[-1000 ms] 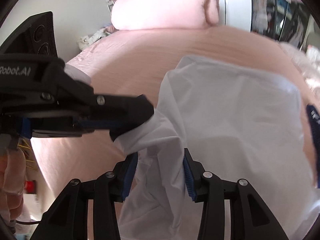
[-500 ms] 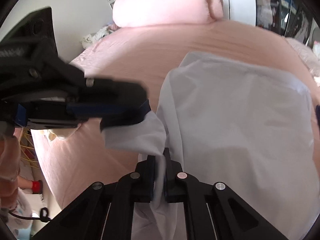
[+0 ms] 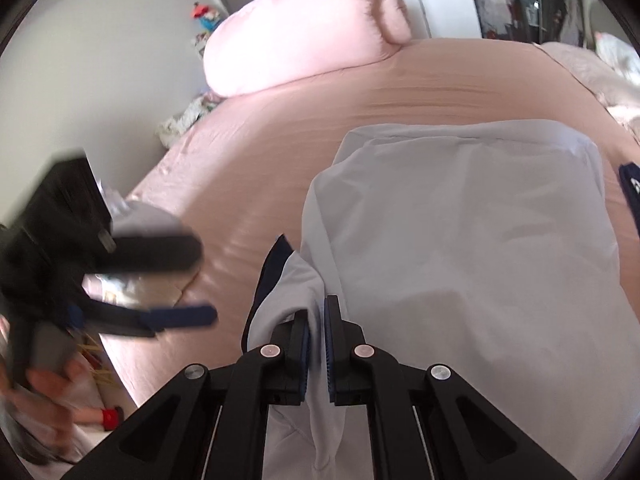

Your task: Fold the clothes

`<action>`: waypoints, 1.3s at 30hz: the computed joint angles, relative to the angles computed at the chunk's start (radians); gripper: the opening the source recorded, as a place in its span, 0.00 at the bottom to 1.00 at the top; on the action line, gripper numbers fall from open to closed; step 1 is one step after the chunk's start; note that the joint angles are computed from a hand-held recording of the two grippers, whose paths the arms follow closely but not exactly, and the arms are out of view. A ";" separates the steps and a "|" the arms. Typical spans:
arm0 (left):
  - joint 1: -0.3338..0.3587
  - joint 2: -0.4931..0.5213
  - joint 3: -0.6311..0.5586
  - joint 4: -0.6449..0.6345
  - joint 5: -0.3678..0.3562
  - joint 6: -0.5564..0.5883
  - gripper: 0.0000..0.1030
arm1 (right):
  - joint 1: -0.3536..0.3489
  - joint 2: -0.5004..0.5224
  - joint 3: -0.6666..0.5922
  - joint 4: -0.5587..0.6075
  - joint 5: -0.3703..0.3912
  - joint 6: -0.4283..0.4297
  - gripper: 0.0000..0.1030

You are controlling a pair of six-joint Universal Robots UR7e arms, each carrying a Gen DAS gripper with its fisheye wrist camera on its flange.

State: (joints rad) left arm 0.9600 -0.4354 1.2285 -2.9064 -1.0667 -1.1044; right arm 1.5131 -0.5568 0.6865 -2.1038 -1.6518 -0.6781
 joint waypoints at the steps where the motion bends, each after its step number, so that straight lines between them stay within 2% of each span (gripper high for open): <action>1: 0.004 0.004 0.005 -0.012 -0.003 -0.015 0.85 | -0.001 0.003 -0.009 0.002 0.001 0.004 0.04; 6: 0.022 0.027 0.020 -0.074 -0.012 -0.076 0.85 | 0.006 0.024 -0.041 0.021 -0.011 0.014 0.04; 10: 0.030 0.043 0.016 -0.152 -0.027 -0.060 0.85 | 0.008 0.031 -0.047 0.032 -0.027 -0.001 0.04; 13: 0.031 0.055 -0.010 -0.148 -0.022 -0.030 0.84 | 0.009 0.047 -0.074 0.060 -0.031 -0.004 0.04; 16: 0.034 0.068 -0.043 -0.115 -0.022 -0.006 0.81 | 0.009 0.033 -0.047 0.049 -0.035 -0.019 0.04; 17: 0.036 0.071 -0.055 -0.092 -0.021 -0.004 0.75 | 0.009 0.030 -0.042 0.046 -0.033 -0.026 0.04; 18: 0.038 0.074 -0.065 -0.073 -0.022 -0.004 0.62 | 0.010 0.027 -0.037 0.043 -0.032 -0.033 0.04; 23: 0.053 0.078 -0.078 -0.026 -0.054 -0.039 0.24 | 0.015 0.033 -0.037 0.039 -0.054 -0.057 0.05; 24: 0.056 0.074 -0.070 -0.028 -0.059 -0.045 0.22 | 0.018 0.037 -0.036 0.032 -0.072 -0.066 0.06; 25: 0.056 0.071 -0.060 -0.038 -0.061 -0.046 0.21 | 0.023 0.038 -0.026 0.011 -0.101 -0.081 0.12; 26: 0.056 0.067 -0.049 -0.058 -0.062 -0.042 0.18 | 0.028 0.039 -0.016 -0.010 -0.127 -0.098 0.20; 27: 0.055 0.064 -0.041 -0.074 -0.064 -0.038 0.17 | 0.031 0.038 -0.002 -0.027 -0.138 -0.118 0.36; 28: 0.055 0.062 -0.037 -0.084 -0.067 -0.032 0.16 | 0.033 0.036 0.010 -0.045 -0.147 -0.139 0.42; 33: 0.053 0.058 -0.033 -0.118 -0.082 -0.009 0.15 | 0.043 0.024 0.087 -0.174 -0.159 -0.219 0.42; 37: 0.042 0.056 -0.044 -0.113 -0.051 0.016 0.15 | 0.047 0.030 0.116 -0.259 -0.164 -0.254 0.42; 39: 0.037 0.055 -0.053 -0.099 -0.033 0.037 0.15 | 0.046 0.033 0.112 -0.267 -0.149 -0.247 0.42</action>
